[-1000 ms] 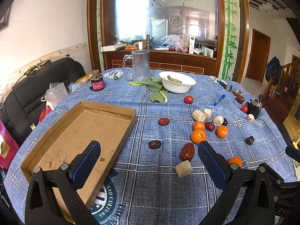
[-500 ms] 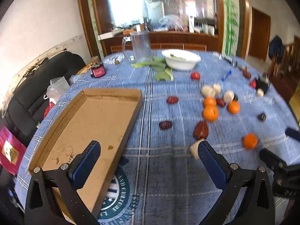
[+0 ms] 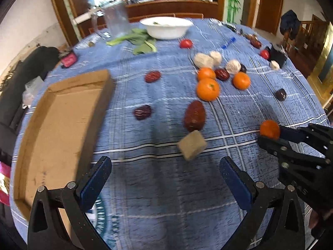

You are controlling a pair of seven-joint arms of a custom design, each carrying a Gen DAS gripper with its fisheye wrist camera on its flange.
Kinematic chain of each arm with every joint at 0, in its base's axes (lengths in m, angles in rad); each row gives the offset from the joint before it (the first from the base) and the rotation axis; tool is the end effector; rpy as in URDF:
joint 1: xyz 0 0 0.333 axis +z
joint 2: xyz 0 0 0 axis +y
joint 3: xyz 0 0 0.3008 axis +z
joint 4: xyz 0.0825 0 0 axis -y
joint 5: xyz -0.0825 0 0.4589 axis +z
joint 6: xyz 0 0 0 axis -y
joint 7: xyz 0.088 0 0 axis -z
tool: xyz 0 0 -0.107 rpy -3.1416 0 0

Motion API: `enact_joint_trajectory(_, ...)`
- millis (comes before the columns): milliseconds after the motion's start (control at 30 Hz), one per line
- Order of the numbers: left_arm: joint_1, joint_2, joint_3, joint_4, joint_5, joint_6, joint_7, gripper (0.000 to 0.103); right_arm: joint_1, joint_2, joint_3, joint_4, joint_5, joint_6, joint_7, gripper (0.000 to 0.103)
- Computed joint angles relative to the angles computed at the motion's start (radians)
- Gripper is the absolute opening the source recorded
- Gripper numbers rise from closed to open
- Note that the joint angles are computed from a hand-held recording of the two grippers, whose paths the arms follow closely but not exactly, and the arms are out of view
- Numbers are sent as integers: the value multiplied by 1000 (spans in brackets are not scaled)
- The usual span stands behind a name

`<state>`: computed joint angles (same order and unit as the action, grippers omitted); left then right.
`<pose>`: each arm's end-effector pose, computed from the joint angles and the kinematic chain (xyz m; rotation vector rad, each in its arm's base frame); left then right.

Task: Organize fruits
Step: 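Grasp the pale yam chunk with the left gripper while the right gripper grasps a mandarin, then carry the yam chunk and mandarin over the cardboard tray with both grippers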

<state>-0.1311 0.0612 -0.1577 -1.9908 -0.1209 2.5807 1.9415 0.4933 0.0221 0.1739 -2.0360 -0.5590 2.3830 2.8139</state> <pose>0.6485 -0.1892 0.4413 -1.3205 2.4195 -0.6086 0.5152 0.3988 0.4181 -1.6835 2.1198 -0.5294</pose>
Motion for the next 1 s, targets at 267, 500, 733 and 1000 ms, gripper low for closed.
enact_joint_trajectory(267, -7, 76, -7, 76, -56, -69, 29, 52, -8, -89, 7, -89, -16, 31, 79, 35)
enact_joint_trajectory(500, 12, 43, -4, 74, -175, -123, 124, 33, -9, -102, 17, -98, -22, 29, 123, 35)
enact_joint_trajectory(733, 41, -24, 7, 30, -299, -112, 205, 33, 3, -73, 26, -50, -59, 5, 150, 35)
enact_joint_trajectory(1000, 94, -54, 42, 34, -368, -113, 219, 33, 31, 60, 21, 125, -79, -10, 96, 35)
